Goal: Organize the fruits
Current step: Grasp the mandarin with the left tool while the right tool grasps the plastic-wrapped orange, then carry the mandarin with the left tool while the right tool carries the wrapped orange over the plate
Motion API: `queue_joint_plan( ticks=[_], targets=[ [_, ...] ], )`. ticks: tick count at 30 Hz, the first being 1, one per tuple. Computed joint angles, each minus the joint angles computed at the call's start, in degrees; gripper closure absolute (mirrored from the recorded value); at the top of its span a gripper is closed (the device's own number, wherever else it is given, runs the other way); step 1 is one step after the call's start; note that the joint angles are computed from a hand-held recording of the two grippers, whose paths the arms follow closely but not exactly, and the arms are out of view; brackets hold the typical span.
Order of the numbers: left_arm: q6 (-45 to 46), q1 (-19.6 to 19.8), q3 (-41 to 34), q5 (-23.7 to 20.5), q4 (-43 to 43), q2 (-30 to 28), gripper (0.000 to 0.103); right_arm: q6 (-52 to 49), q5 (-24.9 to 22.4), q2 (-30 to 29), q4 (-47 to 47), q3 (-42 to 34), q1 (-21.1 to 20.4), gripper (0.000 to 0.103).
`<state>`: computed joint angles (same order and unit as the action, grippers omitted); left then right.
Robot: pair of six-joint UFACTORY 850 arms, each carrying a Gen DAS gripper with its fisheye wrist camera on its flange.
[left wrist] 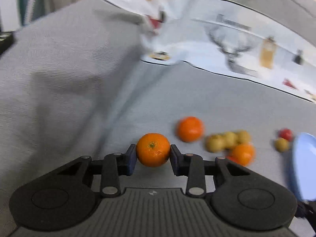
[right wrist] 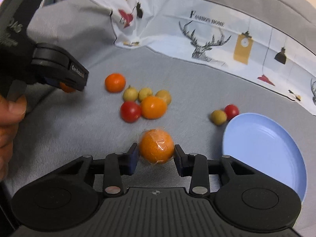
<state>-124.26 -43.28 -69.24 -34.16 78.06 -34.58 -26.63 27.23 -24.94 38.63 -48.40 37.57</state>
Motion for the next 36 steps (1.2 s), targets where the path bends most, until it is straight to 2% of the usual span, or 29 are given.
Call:
queue_joint_plan(
  ticks=[3, 5, 7, 10, 25, 28, 32, 36],
  targets=[
    [1.60, 0.62, -0.31, 5.19, -0.65, -0.32, 0.063, 1.85, -1.55, 0.28, -0.56, 0.13, -0.77, 0.064],
    [5.01, 1.57, -0.68, 9.72, -4.57, -0.77, 0.063, 1.58, -3.09, 0.03, 0.06, -0.11, -1.00, 0.064],
    [5.13, 1.27, -0.99, 9.07, -4.33, -1.05, 0.063, 0.68, -5.48, -0.67, 0.81, -0.82, -1.32, 0.064],
    [5.30, 1.09, -0.90, 8.90, -4.38, -1.07, 0.063, -1.13, -4.55, -0.93, 1.95, -0.69, -0.79, 0.064],
    [9.75, 1.13, -2.28, 8.26, -6.63, -1.96, 0.063, 3.92, -1.32, 2.79, -2.30, 3.01, -0.88, 0.064],
    [6.28, 1.05, -1.47, 7.62, -4.18, -1.32, 0.064, 4.63, -0.34, 3.27, -3.22, 3.61, -0.63, 0.064],
    [-3.42, 0.90, 1.09, 7.65, 4.28, 0.81, 0.064, 6.74, 2.88, 5.72, -5.69, 5.67, -0.82, 0.064],
    [-5.74, -0.27, 1.76, 6.18, 8.48, 2.09, 0.064, 10.55, 6.00, 10.05, -9.17, 8.58, -2.47, 0.064]
  ],
)
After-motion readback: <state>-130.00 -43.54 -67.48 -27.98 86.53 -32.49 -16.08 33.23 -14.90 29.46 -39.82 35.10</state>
